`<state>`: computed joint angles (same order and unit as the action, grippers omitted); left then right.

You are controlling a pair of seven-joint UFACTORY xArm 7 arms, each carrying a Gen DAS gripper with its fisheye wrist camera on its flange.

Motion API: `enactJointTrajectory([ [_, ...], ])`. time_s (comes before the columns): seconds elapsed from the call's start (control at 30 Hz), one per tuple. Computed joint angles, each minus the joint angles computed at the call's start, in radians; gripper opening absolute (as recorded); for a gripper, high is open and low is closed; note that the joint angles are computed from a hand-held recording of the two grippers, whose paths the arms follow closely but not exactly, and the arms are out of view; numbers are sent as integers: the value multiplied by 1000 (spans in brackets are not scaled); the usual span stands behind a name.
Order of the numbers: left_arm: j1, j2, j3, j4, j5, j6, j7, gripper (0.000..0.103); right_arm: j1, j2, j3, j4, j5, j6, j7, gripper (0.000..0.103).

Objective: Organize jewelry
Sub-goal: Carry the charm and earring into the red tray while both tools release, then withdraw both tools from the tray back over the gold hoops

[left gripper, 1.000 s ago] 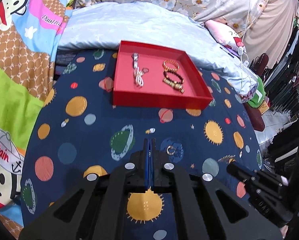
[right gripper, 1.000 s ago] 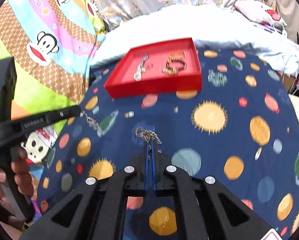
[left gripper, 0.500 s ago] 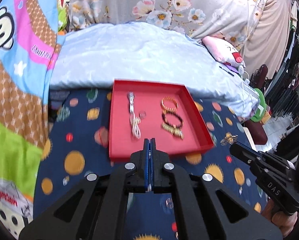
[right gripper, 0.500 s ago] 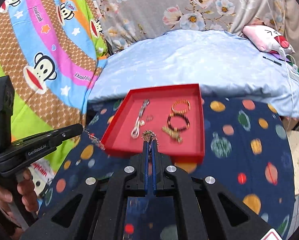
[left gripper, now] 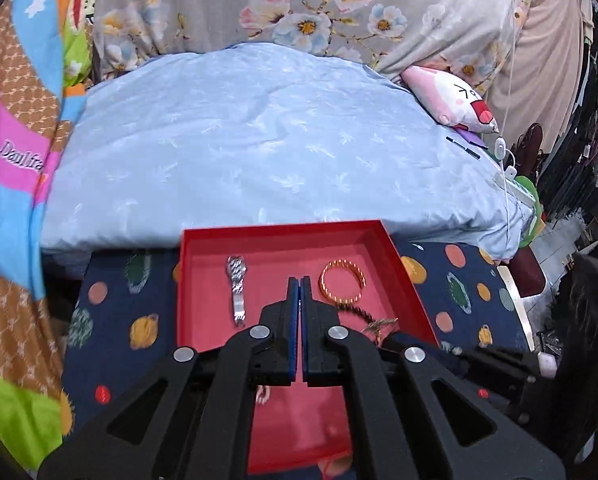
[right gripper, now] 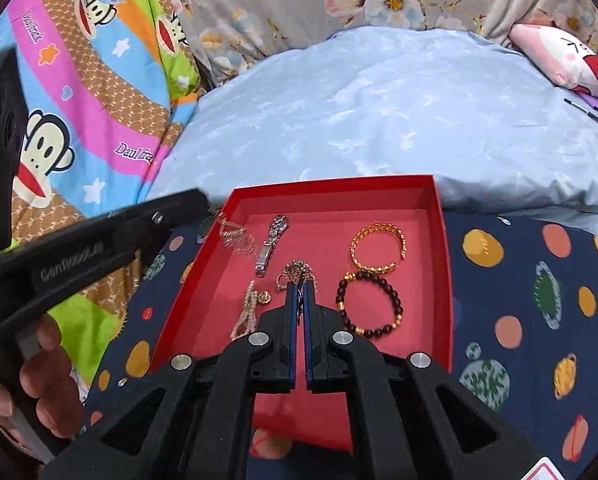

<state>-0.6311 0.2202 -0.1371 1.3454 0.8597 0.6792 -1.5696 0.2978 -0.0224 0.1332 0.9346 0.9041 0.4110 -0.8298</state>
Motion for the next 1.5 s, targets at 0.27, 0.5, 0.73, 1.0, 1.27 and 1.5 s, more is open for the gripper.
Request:
enactJointTrajectory([
  [0.27, 36, 145, 59, 89, -111, -96, 114, 0, -33, 217, 52, 168, -111, -12, 120, 2],
  [0.5, 6, 177, 119, 91, -141, -127, 117, 9, -91, 296, 114, 226, -142, -3, 134, 18],
  [0.73, -58, 52, 101, 14, -4, 81, -13, 49, -126, 118, 132, 83, 52, -93, -18, 31],
  [1.0, -72, -138, -59, -164, 4, 291, -151, 50, -70, -242, 7, -227, 118, -47, -84, 35],
  [1.27, -96, -229, -217, -303, -119, 342, -291, 54, -96, -672, -50, -571, -127, 77, 95, 35],
  [1.5, -152, -222, -273, -341, -193, 332, -393, 54, -113, -950, -101, -763, -290, 233, 252, 35],
])
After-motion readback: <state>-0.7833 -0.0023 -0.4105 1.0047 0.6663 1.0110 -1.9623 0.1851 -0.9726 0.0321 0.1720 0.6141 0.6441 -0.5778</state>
